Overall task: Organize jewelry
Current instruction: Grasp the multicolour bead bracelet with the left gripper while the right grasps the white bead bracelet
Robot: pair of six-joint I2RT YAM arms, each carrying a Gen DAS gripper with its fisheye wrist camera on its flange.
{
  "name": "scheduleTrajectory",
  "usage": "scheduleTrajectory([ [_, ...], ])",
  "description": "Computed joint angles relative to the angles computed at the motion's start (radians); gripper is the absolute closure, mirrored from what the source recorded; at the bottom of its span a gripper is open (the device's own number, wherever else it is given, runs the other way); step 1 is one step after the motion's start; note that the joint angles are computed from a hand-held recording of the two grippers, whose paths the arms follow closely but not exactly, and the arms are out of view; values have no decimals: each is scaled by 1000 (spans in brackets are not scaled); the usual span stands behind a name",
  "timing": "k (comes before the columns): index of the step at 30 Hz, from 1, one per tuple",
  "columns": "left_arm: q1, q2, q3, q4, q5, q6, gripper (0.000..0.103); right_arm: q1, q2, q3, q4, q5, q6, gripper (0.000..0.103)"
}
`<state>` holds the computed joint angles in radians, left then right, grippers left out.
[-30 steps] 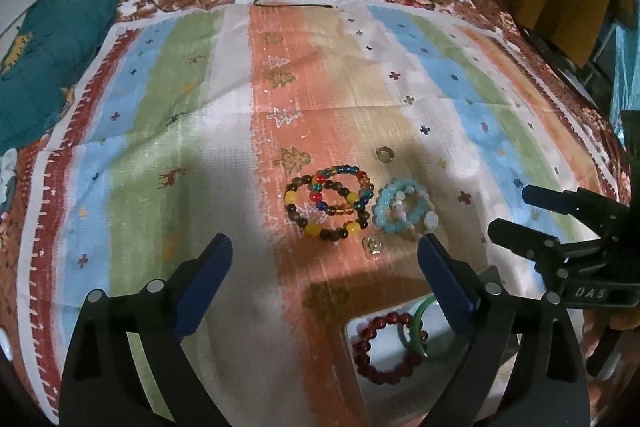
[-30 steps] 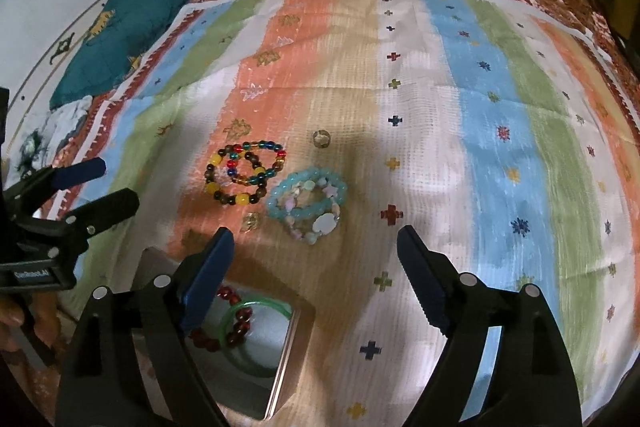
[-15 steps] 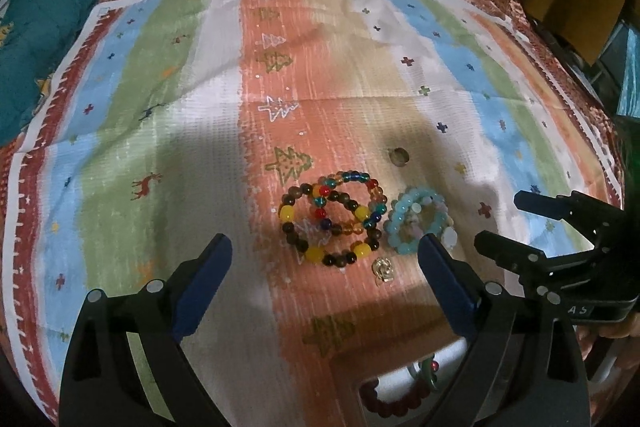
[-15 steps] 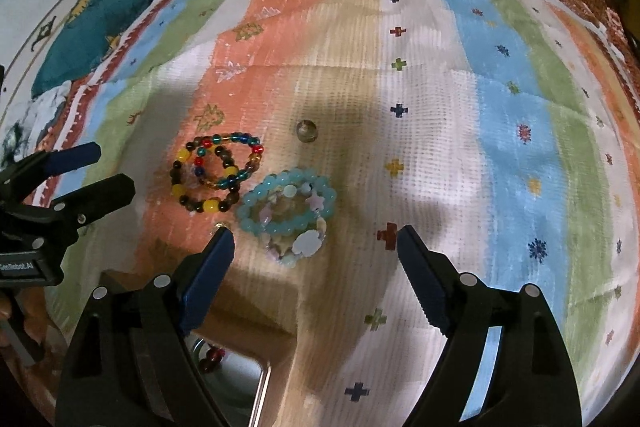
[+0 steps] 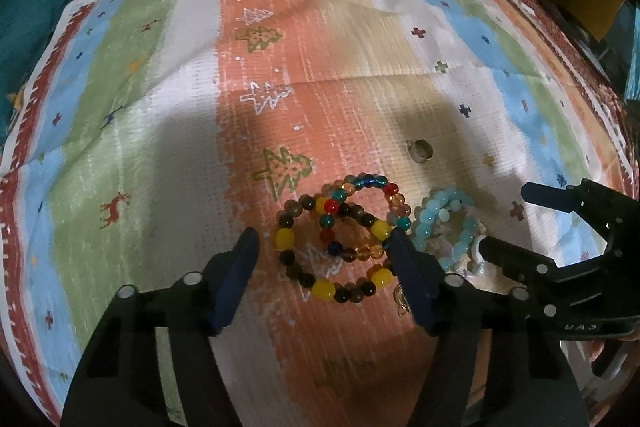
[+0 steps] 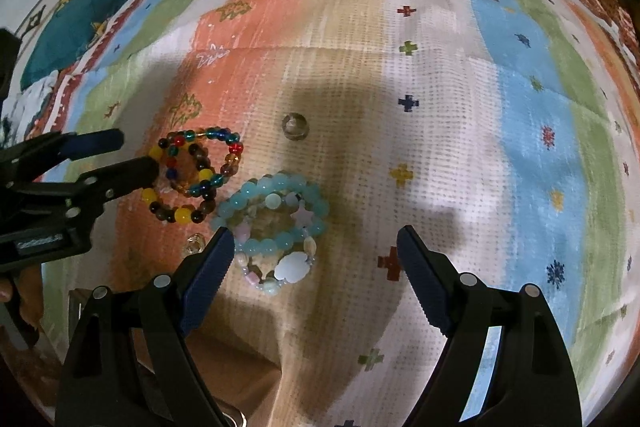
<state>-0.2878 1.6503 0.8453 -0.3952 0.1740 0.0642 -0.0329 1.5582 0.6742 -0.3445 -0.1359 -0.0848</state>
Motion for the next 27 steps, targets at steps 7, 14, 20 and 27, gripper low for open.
scheduleTrajectory([
  [7,-13,59,31,5,16,30,54,11,55,20,14,8,-6,20],
  [14,-27,122,58,9,1,46,75,19,95,33,20,19,-10,46],
  [20,-54,159,61,36,-39,46,87,13,100,34,8,4,-12,61],
  [27,-63,157,50,58,-59,41,94,24,100,25,1,-37,-24,87],
])
